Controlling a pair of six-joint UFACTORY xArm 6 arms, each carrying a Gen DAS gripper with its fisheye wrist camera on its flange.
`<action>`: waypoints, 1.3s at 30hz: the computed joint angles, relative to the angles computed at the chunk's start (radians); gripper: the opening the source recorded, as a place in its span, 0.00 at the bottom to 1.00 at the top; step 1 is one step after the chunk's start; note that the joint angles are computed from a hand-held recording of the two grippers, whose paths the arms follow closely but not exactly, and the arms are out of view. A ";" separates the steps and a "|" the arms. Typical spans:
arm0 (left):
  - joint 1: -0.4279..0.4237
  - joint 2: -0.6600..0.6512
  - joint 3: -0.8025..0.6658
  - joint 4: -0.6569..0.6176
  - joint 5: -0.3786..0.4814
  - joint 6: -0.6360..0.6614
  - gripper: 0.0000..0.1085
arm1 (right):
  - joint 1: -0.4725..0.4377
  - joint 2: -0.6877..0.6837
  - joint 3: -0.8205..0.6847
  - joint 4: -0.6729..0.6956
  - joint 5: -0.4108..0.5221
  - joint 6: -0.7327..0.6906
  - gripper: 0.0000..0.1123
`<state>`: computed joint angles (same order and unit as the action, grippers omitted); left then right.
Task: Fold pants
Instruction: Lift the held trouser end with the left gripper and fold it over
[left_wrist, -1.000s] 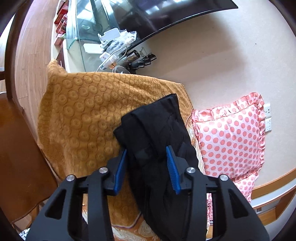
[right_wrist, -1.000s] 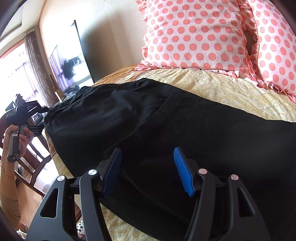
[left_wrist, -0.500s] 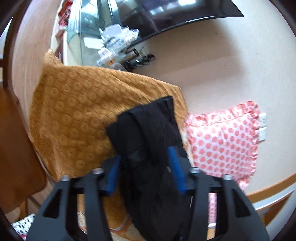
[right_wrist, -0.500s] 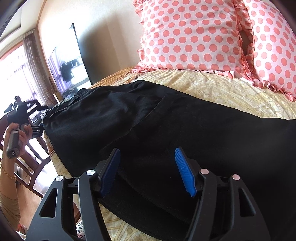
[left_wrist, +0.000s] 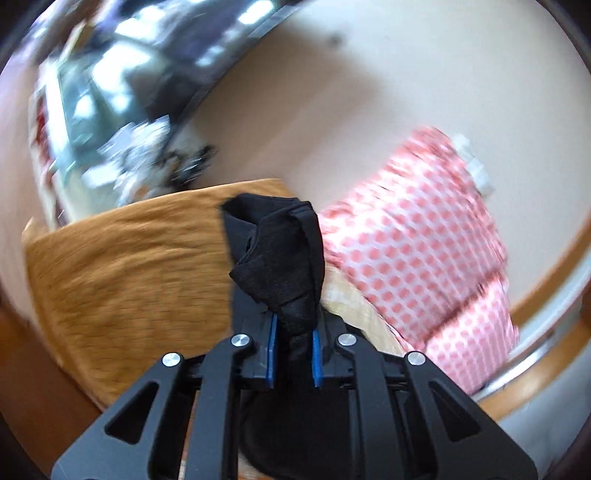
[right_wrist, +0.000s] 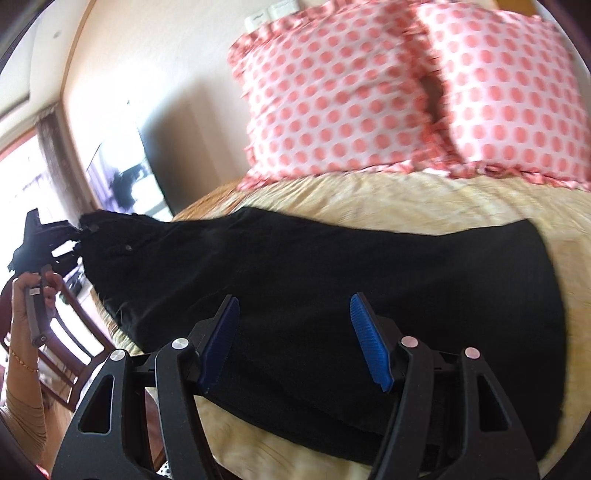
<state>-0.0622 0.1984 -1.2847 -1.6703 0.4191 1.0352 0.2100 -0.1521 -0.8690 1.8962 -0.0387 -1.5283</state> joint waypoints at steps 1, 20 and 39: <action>-0.019 -0.015 0.000 0.010 -0.002 0.009 0.12 | -0.015 -0.018 0.009 0.038 -0.003 -0.036 0.60; -0.512 0.113 -0.246 0.238 0.175 -0.053 0.12 | -0.306 -0.444 0.438 -0.222 -0.035 0.360 0.63; -0.666 0.176 -0.189 0.288 0.125 0.055 0.13 | -0.354 -0.435 0.469 -0.215 -0.024 0.361 0.63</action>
<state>-0.7286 0.3745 -1.4739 -1.3818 0.5445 1.0904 -0.1439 -0.5874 -0.4003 1.6815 -0.0625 -1.1674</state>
